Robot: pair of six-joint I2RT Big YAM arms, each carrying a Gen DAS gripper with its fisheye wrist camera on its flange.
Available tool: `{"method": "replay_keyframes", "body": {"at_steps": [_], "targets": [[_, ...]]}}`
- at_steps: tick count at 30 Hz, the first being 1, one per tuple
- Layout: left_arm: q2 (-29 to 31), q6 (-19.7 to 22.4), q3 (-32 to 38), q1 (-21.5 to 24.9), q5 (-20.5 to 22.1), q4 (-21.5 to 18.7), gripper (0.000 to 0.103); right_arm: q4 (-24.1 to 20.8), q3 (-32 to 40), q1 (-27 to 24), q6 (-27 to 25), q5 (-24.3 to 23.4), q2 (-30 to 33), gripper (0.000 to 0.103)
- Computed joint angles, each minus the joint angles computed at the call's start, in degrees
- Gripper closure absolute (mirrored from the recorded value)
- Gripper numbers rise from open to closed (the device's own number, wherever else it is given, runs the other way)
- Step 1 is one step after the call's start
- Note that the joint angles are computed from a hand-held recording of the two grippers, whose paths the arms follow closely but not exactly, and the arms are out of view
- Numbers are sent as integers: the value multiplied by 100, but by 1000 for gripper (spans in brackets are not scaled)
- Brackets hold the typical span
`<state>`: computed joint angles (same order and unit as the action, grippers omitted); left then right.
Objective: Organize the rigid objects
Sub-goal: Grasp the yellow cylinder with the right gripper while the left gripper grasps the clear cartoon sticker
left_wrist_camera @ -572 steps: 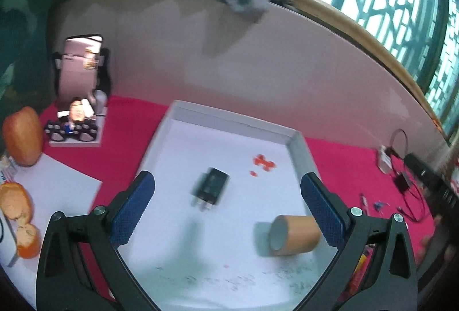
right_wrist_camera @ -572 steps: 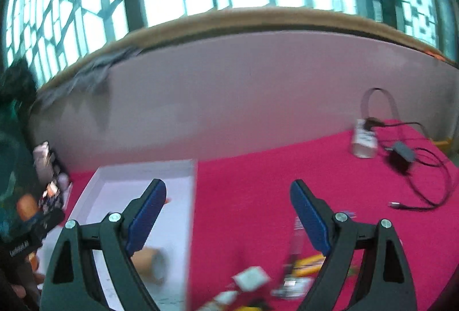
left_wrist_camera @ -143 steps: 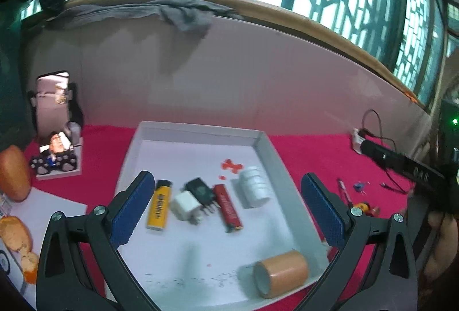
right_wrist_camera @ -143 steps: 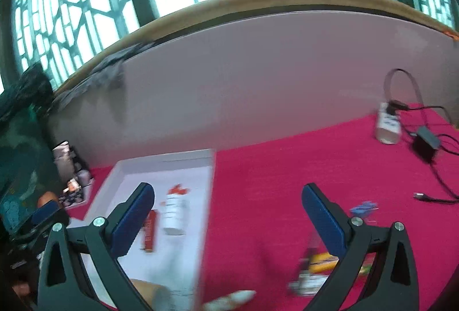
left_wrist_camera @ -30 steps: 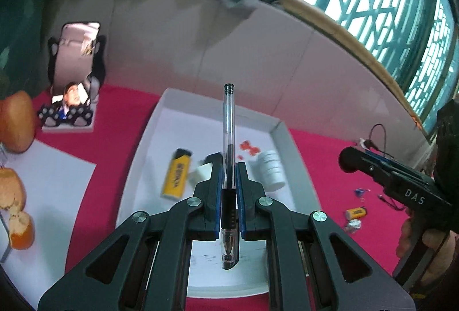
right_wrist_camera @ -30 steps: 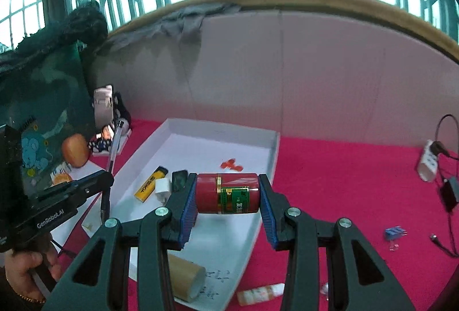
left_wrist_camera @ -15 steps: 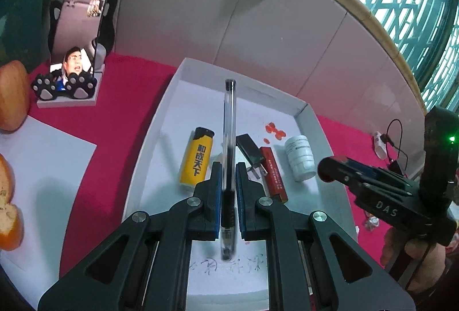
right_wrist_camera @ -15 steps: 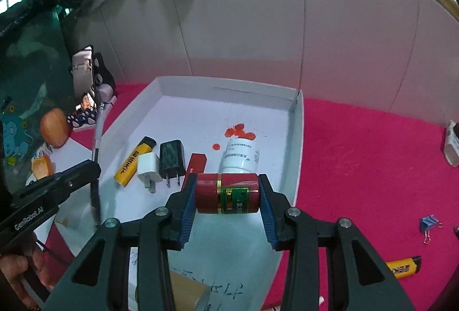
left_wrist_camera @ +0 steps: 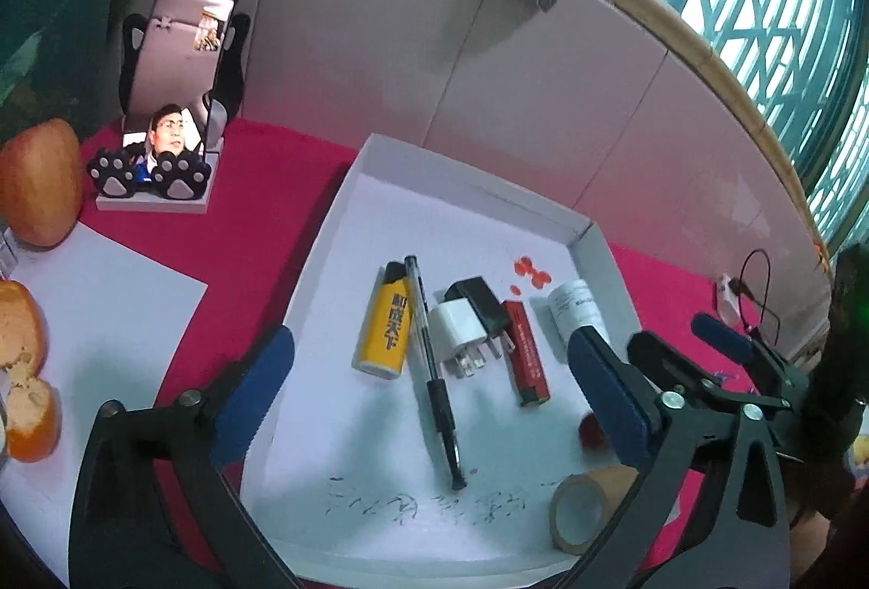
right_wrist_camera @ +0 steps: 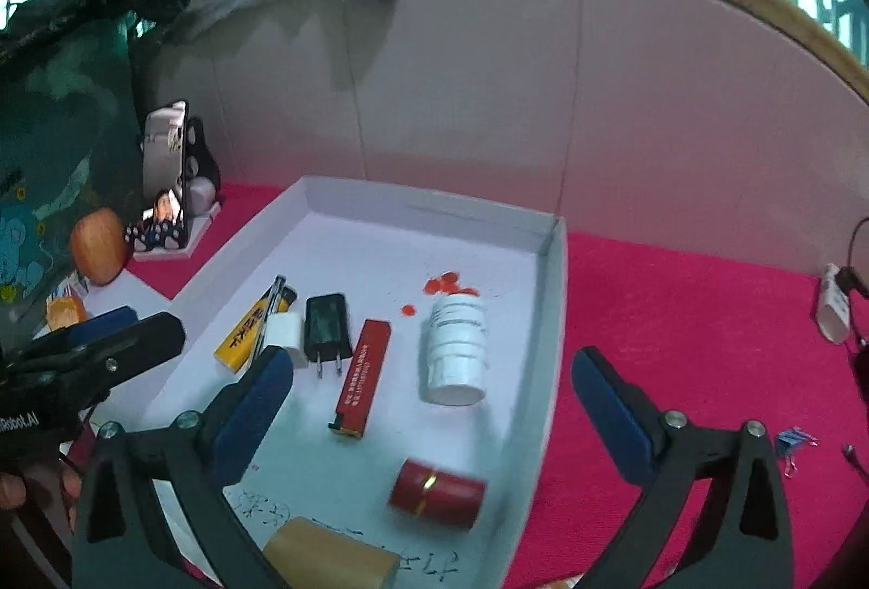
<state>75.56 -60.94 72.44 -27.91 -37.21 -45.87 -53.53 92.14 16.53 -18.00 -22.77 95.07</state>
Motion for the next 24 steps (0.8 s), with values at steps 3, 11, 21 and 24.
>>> {"method": "replay_keyframes", "body": {"at_steps": [3,11,21,24], "targets": [[31,31,98,-84,-154,-11,1,123,-27,-151,128,-69,-90,0],[287,501,465,-256,2,223,1,11,325,-1011,531,-131,36,0],[763,1864,951,-574,407,773,1,-1032,1388,-2257,-97,-615,906,1],[1051,2358,1303,-651,777,584,1,-1017,1306,-2228,-1168,-181,943,6]]}}
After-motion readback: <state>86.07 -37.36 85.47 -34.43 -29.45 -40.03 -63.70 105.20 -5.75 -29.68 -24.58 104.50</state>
